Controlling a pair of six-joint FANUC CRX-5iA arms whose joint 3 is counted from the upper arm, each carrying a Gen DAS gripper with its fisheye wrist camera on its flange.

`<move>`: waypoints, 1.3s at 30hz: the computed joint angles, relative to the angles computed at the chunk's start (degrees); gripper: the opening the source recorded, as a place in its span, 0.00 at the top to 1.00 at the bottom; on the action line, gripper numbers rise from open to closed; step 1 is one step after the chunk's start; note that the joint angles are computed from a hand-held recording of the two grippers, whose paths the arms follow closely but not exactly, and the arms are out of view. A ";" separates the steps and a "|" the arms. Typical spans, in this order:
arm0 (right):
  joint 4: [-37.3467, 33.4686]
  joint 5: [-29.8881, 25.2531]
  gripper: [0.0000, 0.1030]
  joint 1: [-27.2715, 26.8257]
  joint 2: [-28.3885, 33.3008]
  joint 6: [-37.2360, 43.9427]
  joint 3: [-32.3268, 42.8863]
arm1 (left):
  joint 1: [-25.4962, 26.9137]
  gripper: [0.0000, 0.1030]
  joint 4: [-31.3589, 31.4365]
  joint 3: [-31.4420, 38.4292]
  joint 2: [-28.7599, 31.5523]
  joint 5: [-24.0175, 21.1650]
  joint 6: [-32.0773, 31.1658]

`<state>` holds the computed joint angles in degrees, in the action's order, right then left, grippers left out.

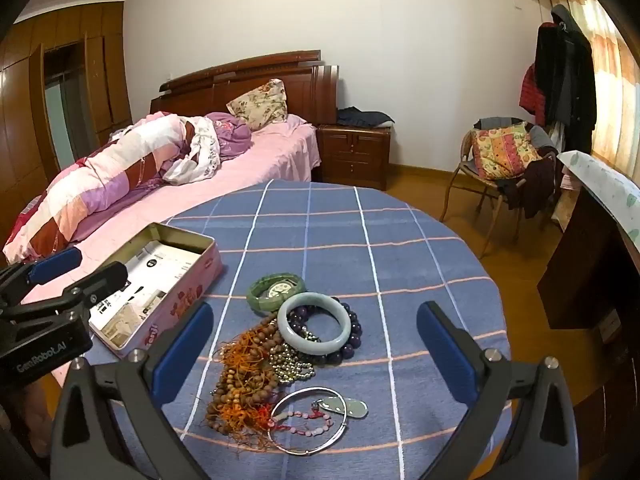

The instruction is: Organize jewelry

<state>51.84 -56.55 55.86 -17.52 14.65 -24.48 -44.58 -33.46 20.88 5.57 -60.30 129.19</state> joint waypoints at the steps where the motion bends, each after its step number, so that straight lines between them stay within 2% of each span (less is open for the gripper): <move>1: 0.29 0.10 0.00 0.02 -0.11 -0.19 -0.19 | -0.11 0.29 -0.17 0.04 0.02 -0.02 0.07; 39: 0.60 1.12 0.00 -0.18 0.11 -1.28 -0.93 | 0.77 0.29 0.34 -0.59 -0.23 -0.35 0.99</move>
<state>52.43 -55.43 55.68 -17.41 13.37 -25.41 -43.80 -33.12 20.29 5.35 -60.65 130.18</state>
